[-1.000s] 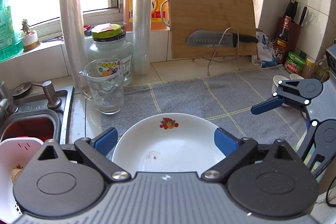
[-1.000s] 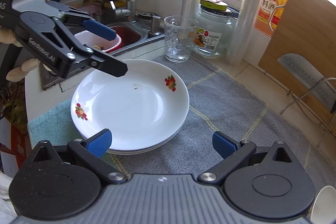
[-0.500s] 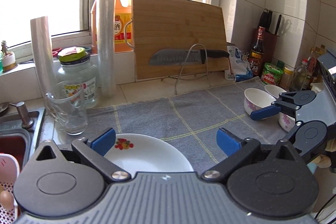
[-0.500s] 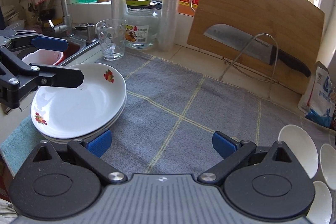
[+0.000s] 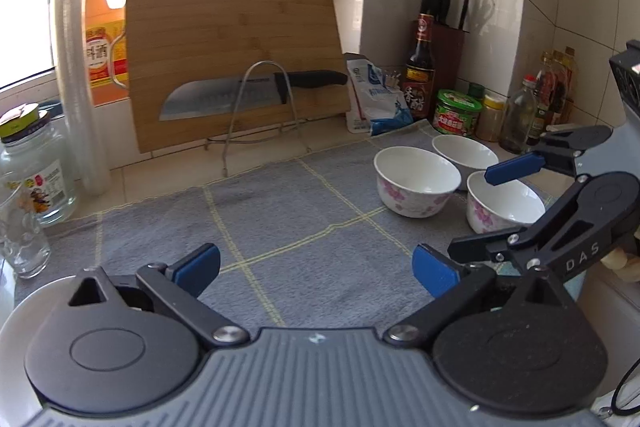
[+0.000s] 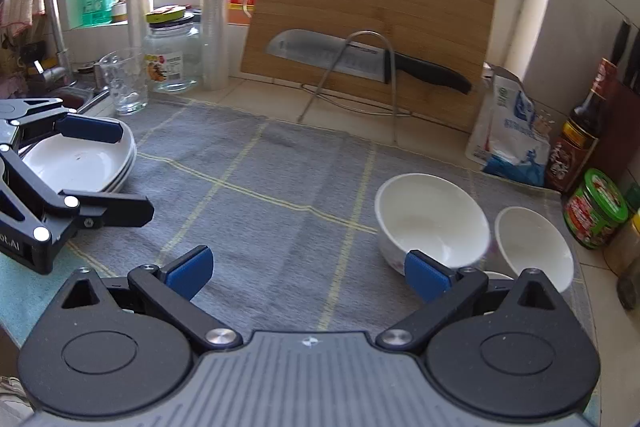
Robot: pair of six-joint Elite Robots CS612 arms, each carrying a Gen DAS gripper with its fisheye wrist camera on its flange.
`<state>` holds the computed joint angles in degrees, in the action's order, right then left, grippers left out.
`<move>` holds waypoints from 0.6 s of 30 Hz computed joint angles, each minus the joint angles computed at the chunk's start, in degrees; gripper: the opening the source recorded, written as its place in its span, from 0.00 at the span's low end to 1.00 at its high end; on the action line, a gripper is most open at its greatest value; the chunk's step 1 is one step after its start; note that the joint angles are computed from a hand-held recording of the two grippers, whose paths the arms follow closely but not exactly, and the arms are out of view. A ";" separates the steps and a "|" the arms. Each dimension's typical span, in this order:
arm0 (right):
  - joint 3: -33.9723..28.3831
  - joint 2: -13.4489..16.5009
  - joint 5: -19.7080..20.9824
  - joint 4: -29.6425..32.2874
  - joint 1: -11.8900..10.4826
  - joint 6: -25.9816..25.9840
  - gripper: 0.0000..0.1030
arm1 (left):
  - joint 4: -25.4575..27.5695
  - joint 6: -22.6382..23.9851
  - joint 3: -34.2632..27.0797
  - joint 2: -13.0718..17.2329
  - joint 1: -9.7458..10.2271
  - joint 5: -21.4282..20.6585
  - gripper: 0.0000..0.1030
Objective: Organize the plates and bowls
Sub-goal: 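Grip the rim of the nearest pink-flowered bowl with the right tool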
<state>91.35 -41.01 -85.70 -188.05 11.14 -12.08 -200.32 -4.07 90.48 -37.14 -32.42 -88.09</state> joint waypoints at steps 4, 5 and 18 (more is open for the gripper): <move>1.89 -0.87 -0.21 -1.30 -2.18 1.03 1.00 | 1.87 1.40 -3.21 1.83 -1.59 -1.84 0.99; 2.26 -1.01 -0.39 -1.62 -2.79 1.27 1.00 | 2.31 1.87 -3.95 2.27 -1.94 -2.42 0.99; 4.09 -0.53 4.71 -1.74 -9.02 4.97 1.00 | 9.28 9.01 -12.71 7.45 -6.40 -3.65 0.98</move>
<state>95.44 -41.54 -80.99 -189.78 2.13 -7.11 -191.05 4.93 77.76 -29.69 -38.81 -91.75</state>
